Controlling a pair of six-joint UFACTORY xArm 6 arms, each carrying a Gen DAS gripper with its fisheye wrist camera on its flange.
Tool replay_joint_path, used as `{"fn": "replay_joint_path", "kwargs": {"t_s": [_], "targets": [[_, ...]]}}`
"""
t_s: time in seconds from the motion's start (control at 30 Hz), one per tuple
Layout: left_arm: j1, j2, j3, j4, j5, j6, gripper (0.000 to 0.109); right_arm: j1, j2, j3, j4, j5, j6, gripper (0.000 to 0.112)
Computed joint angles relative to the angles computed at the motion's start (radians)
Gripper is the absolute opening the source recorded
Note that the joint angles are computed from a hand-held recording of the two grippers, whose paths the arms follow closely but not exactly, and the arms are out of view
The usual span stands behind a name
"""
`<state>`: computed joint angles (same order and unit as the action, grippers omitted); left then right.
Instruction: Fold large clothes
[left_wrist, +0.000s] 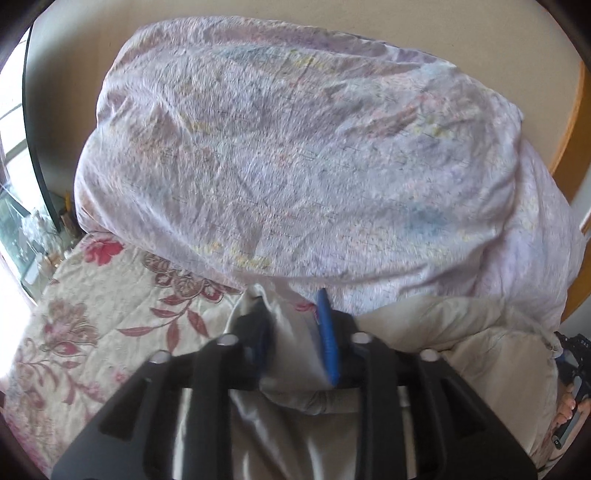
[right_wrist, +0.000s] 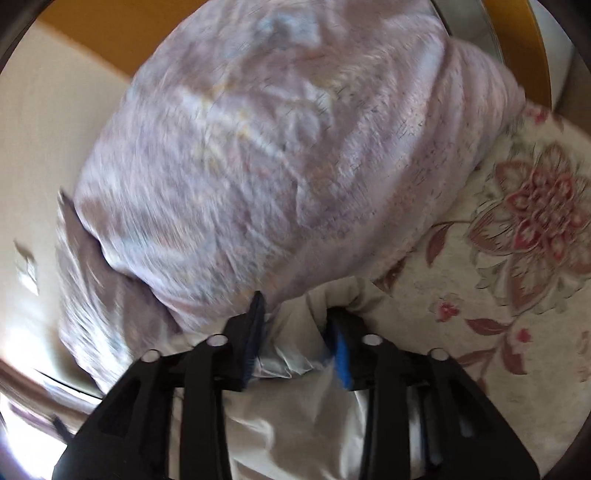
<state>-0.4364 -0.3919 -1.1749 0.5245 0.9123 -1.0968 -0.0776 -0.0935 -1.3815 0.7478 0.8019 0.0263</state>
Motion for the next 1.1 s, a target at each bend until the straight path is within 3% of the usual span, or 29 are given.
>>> {"fn": "replay_joint_path", "kwargs": {"t_s": [0.03, 0.07, 0.1, 0.13, 0.2, 0.37, 0.47, 0.7, 0.9, 1.1], "targets": [[-0.001, -0.001, 0.0, 0.035, 0.001, -0.026, 0.057, -0.008, -0.002, 0.003, 0.038, -0.01, -0.013, 0.052], [-0.007, -0.001, -0.006, 0.076, 0.014, -0.052, 0.08, -0.015, -0.012, 0.014, 0.077, -0.033, -0.029, 0.061], [-0.019, -0.013, -0.009, 0.139, 0.027, -0.092, 0.086, -0.015, -0.033, 0.033, 0.085, -0.081, -0.044, 0.068], [-0.02, -0.025, -0.001, 0.16, 0.013, -0.098, 0.086, -0.01, -0.054, 0.051, 0.067, -0.13, -0.047, 0.079], [-0.039, -0.036, -0.015, 0.19, 0.043, -0.095, 0.087, 0.007, -0.111, 0.101, -0.003, -0.238, -0.075, 0.08], [-0.152, -0.04, -0.034, 0.232, 0.154, -0.056, 0.088, 0.053, -0.16, 0.125, -0.305, -0.125, -0.088, 0.077], [-0.234, -0.023, -0.041, 0.211, 0.216, -0.029, 0.088, 0.097, -0.186, 0.168, -0.379, -0.079, -0.11, 0.075], [-0.333, 0.051, -0.047, 0.243, 0.259, -0.016, 0.092, 0.206, -0.224, 0.232, -0.584, -0.095, -0.107, 0.074], [-0.284, 0.149, -0.079, 0.256, 0.271, -0.034, 0.092, 0.272, -0.156, 0.217, -0.865, -0.115, 0.037, 0.074], [-0.223, 0.188, -0.09, 0.248, 0.275, -0.08, 0.093, 0.255, -0.061, 0.164, -0.871, -0.116, 0.119, 0.077]]}}
